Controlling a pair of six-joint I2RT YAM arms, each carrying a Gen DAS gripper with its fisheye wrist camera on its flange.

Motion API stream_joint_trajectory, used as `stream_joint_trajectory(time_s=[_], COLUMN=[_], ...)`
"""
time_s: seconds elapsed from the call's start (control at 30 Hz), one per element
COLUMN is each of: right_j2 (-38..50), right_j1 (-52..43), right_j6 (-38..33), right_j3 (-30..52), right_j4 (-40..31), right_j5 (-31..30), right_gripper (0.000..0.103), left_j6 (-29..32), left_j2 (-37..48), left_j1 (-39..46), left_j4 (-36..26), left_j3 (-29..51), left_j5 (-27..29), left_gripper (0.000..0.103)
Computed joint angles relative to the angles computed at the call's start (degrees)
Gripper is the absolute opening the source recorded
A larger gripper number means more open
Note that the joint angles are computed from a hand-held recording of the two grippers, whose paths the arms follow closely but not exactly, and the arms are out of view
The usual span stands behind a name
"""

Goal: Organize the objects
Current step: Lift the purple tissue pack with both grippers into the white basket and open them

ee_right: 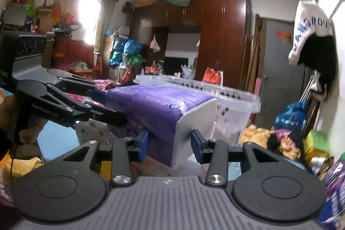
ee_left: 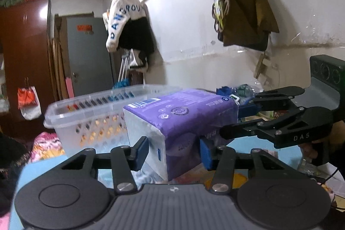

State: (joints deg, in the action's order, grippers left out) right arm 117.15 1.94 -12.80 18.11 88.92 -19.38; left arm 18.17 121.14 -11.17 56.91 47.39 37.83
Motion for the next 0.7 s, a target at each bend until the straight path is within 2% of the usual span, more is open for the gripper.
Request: stream_joint_trajectory(time_s=[0.13, 0.33, 0.5, 0.57, 0.7], right_j2=[-4.5, -13.9, -17.6, -17.0, -13.1], right_j1=[0.2, 0.0, -0.3, -0.9, -2.2], right_j6=[-0.3, -0.4, -1.5, -1.3, -1.2], right_j3=[-0.5, 2.7, 9.8, 13.5, 22.6], right_j4=[-2.3, -12.9, -23.0, -26.4, -33.9], right_j5=[-0.1, -0.2, -0.1, -0.6, -1.8], right_gripper=[0.045, 0.044, 0.044, 0.044, 0.044], left_j6=[-1.5, -3.3, -3.6, -3.5, -2.4], left_j2=[-2.5, -7.2, -9.0, -8.6, -5.2], left_j1=[0.2, -0.6, -1.6, -2.2, -3.4], left_j4=[2.9, 3.3, -2.7, -4.9, -13.5], left_j3=[-2.1, -2.0, 5.0, 8.4, 18.9], left_j5=[0.3, -1.3, -3.8, -5.3, -7.6], left_gripper=[0.053, 0.052, 0.052, 0.052, 0.052])
